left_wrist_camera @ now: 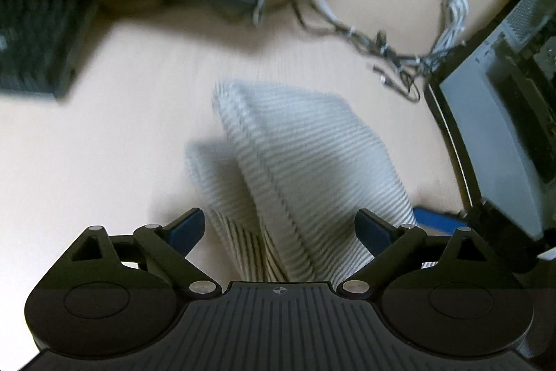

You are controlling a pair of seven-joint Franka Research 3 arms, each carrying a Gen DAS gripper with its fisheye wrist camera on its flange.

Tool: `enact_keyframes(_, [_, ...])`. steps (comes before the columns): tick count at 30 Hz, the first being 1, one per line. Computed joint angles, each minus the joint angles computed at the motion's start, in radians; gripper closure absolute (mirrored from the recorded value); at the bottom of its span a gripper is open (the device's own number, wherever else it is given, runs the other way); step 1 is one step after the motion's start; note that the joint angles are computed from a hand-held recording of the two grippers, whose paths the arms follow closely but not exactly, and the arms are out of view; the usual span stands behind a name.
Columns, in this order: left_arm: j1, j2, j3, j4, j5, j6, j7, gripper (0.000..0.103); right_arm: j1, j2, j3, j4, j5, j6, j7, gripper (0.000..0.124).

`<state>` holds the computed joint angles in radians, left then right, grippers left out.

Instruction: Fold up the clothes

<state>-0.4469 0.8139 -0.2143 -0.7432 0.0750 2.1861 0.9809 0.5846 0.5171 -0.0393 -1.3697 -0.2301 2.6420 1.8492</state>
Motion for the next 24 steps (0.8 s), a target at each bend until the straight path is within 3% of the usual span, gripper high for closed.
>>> enact_keyframes(3, [0.030, -0.033, -0.025, -0.096, -0.041, 0.074, -0.011, 0.006, -0.044, -0.046, 0.025, -0.048, 0.066, 0.007, -0.009, 0.021])
enact_keyframes(6, [0.050, -0.061, -0.040, -0.169, -0.065, 0.135, -0.013, 0.004, -0.077, -0.102, 0.021, -0.107, 0.133, 0.032, 0.072, 0.021])
enact_keyframes(10, [0.057, -0.072, -0.046, -0.205, -0.071, 0.172, -0.011, 0.004, -0.125, -0.085, 0.035, -0.091, 0.235, 0.057, 0.171, 0.021])
enact_keyframes(16, [0.063, -0.085, -0.055, -0.228, -0.074, 0.189, 0.003, 0.005, -0.179, 0.053, 0.091, 0.063, 0.371, -0.003, 0.153, 0.021])
enact_keyframes(24, [0.080, -0.131, -0.069, -0.313, -0.092, 0.235, 0.022, 0.012, -0.208, 0.131, 0.145, 0.153, 0.494, -0.024, 0.052, 0.021])
